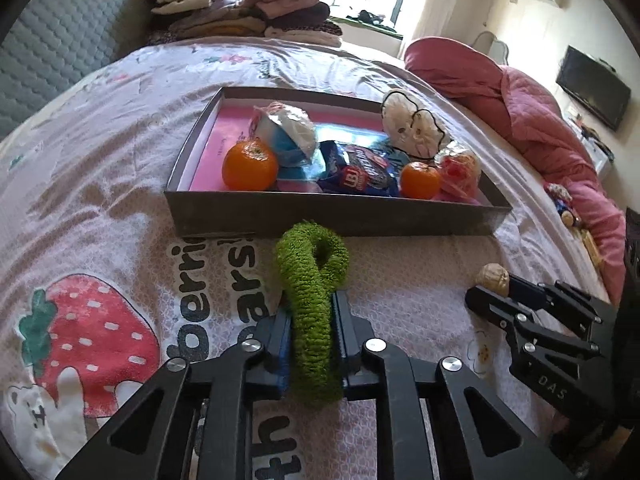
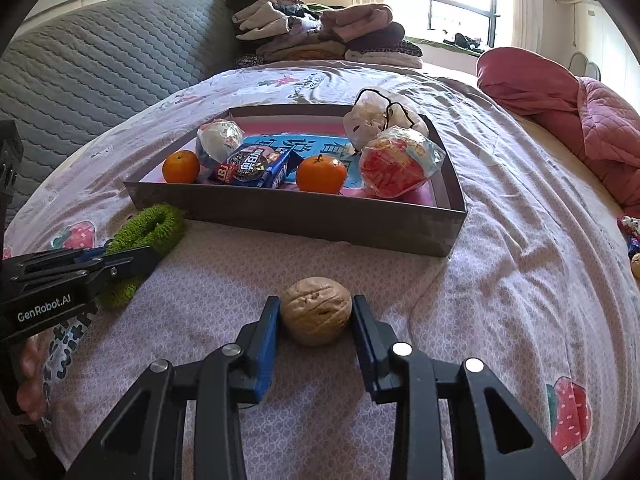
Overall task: Organize objects
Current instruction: 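Grasp the green ring with the left tool while the right tool grasps the walnut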
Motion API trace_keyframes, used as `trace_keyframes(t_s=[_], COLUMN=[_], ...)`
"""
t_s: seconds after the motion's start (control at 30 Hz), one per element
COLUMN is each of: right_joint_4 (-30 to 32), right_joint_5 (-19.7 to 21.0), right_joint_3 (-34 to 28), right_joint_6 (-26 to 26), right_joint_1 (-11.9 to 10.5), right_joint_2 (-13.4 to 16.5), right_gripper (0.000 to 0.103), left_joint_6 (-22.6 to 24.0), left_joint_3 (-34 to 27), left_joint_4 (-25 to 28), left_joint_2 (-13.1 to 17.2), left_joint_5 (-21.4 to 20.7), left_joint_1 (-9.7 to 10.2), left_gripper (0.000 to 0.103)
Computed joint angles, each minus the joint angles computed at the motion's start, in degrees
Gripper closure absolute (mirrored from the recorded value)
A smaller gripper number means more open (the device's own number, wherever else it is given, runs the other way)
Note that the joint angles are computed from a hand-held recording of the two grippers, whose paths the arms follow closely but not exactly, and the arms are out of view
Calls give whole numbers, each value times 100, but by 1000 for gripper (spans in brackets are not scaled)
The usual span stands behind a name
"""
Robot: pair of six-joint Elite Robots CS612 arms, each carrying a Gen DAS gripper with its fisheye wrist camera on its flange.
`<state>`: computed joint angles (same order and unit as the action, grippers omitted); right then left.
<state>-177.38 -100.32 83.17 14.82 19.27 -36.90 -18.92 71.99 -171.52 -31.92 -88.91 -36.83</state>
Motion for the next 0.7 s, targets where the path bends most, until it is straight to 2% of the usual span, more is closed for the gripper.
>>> trace_keyframes(t_s=[0.33,0.7], right_joint_4=[-143,-811], right_joint_5=[71,-18], right_joint_3=[121,280], right_joint_6=[84,34], right_joint_1=[-21,-11], right_joint_2=[-71,-148], right_gripper=[68,68], left_joint_6=[160,297], left_joint_3=[204,484], left_joint_4=[-309,-784], left_joint_2=[-99,-270], left_joint_5=[129,442], left_joint_1=[-32,-69], left_gripper=[88,88])
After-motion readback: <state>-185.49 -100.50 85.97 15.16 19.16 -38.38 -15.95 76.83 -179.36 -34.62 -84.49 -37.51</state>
